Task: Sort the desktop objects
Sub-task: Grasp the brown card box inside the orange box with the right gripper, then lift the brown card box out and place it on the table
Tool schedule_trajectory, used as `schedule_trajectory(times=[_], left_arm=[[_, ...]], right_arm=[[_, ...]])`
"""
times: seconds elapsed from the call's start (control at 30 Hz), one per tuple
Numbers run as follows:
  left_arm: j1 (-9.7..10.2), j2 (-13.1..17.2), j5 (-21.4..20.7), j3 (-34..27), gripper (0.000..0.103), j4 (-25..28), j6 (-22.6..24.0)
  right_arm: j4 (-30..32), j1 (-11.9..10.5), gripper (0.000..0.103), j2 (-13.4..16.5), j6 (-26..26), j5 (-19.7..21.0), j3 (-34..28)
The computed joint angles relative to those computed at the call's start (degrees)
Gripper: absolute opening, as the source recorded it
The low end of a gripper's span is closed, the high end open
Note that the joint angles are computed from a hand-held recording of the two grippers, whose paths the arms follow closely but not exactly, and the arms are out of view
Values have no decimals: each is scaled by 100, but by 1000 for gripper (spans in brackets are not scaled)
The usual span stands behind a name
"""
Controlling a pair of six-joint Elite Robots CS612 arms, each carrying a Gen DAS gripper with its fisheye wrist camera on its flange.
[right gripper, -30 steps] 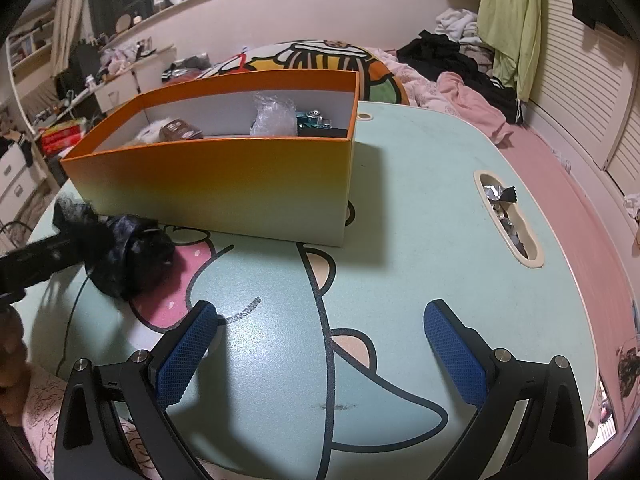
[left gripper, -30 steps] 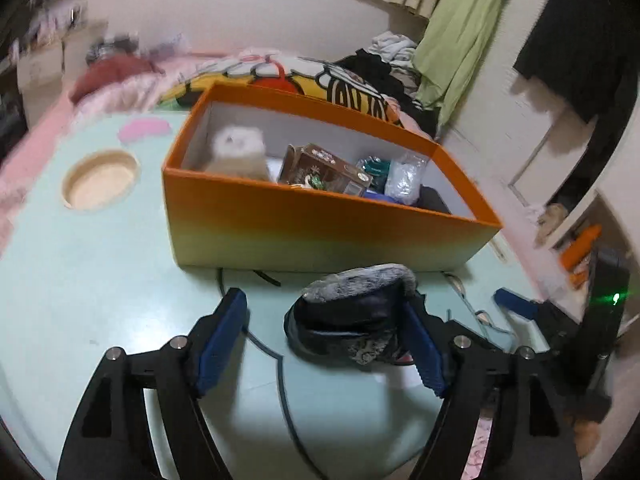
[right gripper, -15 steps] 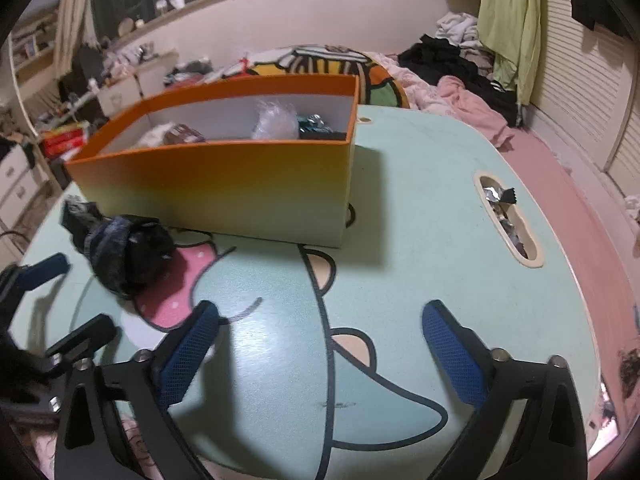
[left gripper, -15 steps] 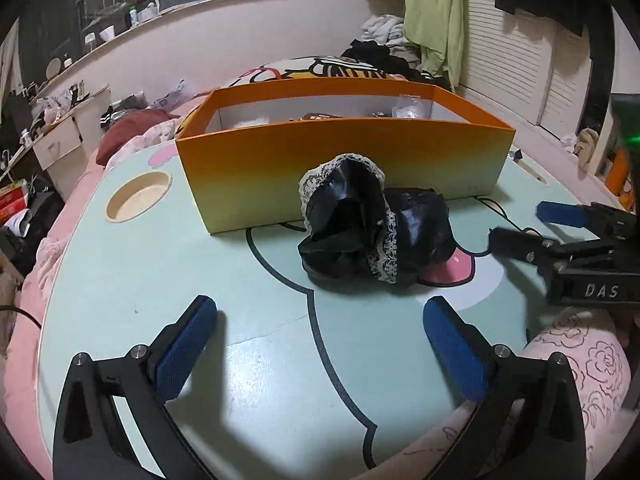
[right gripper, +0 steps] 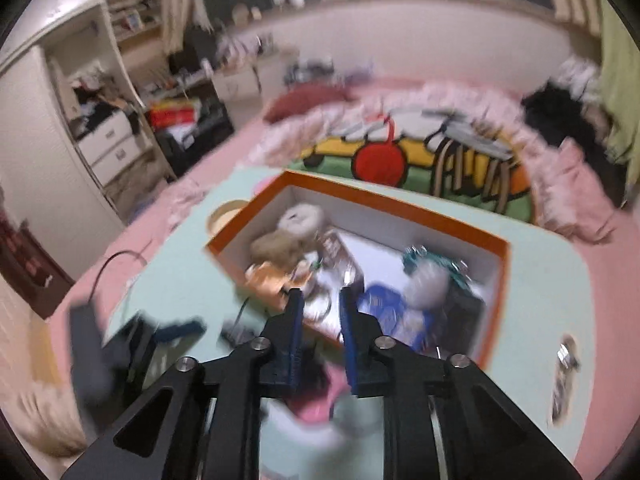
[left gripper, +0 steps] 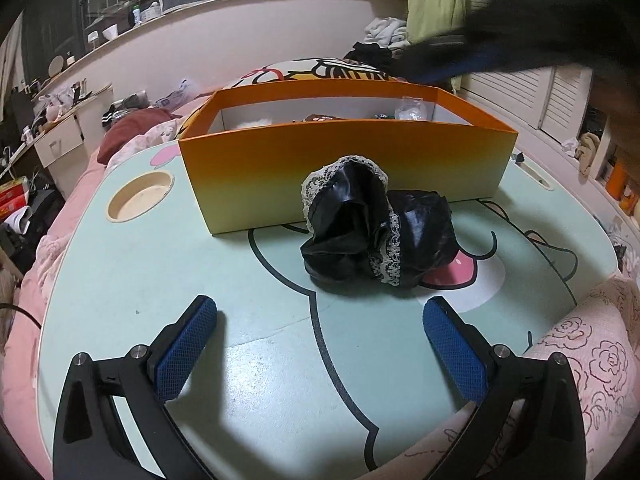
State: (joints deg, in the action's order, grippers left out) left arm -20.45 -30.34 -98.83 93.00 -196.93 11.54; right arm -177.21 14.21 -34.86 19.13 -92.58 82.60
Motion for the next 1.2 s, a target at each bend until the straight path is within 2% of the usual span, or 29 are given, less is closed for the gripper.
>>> schedule_trajectory(times=[0.03, 0.07, 0.13, 0.17, 0.23, 0.27, 0.33, 0.37, 0.5, 0.53, 0.63, 0.67, 0.73, 0.77, 0.87, 0.9, 1.0, 1.03, 1.07, 1.13, 1.2], left_arm=[[4, 10, -4, -8, 103, -7, -1], [5, 9, -5, -10, 103, -5, -3], [-12, 6, 9, 42, 103, -72, -24], [-6, 15, -2, 24, 103, -68, -20], [-25, 5, 13, 94, 103, -146, -48], [-18, 7, 0, 89, 103, -143, -43], [-14, 4, -9, 90, 103, -146, -43], [-13, 2, -7, 88, 103, -138, -42], [-10, -4, -7, 84, 103, -123, -38], [-9, -6, -5, 83, 103, -119, -36], [-19, -8, 26, 91, 103, -126, -44], [-19, -7, 33, 90, 103, -130, -49], [-23, -12, 44, 102, 103, -133, -56], [-26, -12, 49, 103, 103, -131, -59], [-30, -15, 55, 107, 103, -132, -64], [-28, -17, 52, 108, 103, -130, -62], [-28, -23, 49, 108, 103, -117, -59], [-28, -26, 47, 111, 103, -122, -58], [-31, -29, 47, 108, 103, -114, -69], [-33, -29, 49, 112, 103, -122, -72], [-37, -29, 53, 118, 103, -137, -73]], right_arm=[[324, -18, 43, 111, 150, -73, -253], [508, -68, 47, 215, 259, 61, -429], [773, -123, 47, 357, 349, 330, -659], [1037, -127, 46, 422, 413, 324, -774], [1520, -139, 18, 529, 707, 174, -975], [1479, -191, 18, 563, 909, 356, -978], [867, -254, 18, 536, 1175, 594, -774], [317, -251, 18, 454, 1274, 565, -546], [-1578, -41, 18, 34, 1131, -195, 400], [-1852, 32, 18, -65, 1007, -313, 624], [-2086, 227, 18, -267, 749, -602, 1178], [-2041, 258, 18, -244, 757, -562, 1218], [-2018, 218, 18, -234, 906, -143, 1433], [-1938, 201, 18, -179, 1001, 2, 1466], [-1477, 178, 18, 20, 1222, -126, 1276], [-1510, 136, 18, 100, 1331, -57, 1217], [-2229, -9, 22, 331, 1916, 270, 1189], [-2423, -34, 31, 355, 2107, 342, 1230], [-2585, -27, 55, 338, 2262, 253, 1319], [-2808, 91, 80, 232, 2313, -333, 1527], [-2777, 249, 86, 160, 1983, -930, 1637]])
